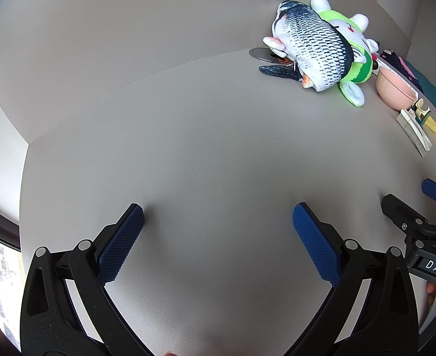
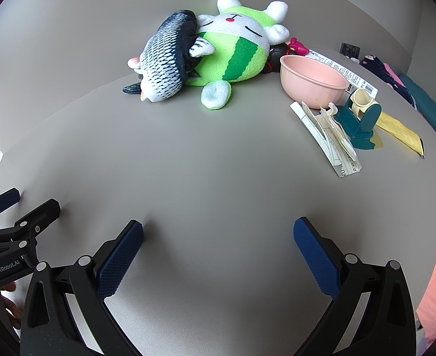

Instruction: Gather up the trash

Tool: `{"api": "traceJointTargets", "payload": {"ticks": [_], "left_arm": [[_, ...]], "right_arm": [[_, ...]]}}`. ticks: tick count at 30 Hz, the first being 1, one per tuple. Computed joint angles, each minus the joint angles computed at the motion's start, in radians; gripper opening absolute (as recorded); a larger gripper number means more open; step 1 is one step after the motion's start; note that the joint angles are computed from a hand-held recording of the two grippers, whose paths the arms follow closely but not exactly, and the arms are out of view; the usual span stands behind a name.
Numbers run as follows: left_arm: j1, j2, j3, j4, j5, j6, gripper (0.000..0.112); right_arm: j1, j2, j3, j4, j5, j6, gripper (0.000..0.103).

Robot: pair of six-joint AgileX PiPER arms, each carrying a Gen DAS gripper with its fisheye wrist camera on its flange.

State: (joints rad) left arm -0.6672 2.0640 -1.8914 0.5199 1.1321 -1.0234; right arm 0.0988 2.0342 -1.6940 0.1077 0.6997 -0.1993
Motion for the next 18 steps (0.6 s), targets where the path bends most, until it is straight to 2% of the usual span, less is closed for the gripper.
{"api": "traceJointTargets", "payload": {"ticks": [12, 16, 18], "left_arm": [[0.005, 0.000, -0.005, -0.014, -0.001, 0.015, 0.097], [0.008, -0.030, 0.013, -0.024, -0.040, 0.017, 0.097], [0.006, -0.005, -0.073, -0.024, 0.009, 0.044, 0.097]], "right_arm": [[0.006, 0.000, 0.003, -0.007, -0.005, 0.014, 0.101], [-0.007, -0.019, 0.012, 0.055, 0.014, -0.036, 0.101], [-0.019, -0.048, 0.026, 0.099, 0.006, -0.083, 0.101]]}}
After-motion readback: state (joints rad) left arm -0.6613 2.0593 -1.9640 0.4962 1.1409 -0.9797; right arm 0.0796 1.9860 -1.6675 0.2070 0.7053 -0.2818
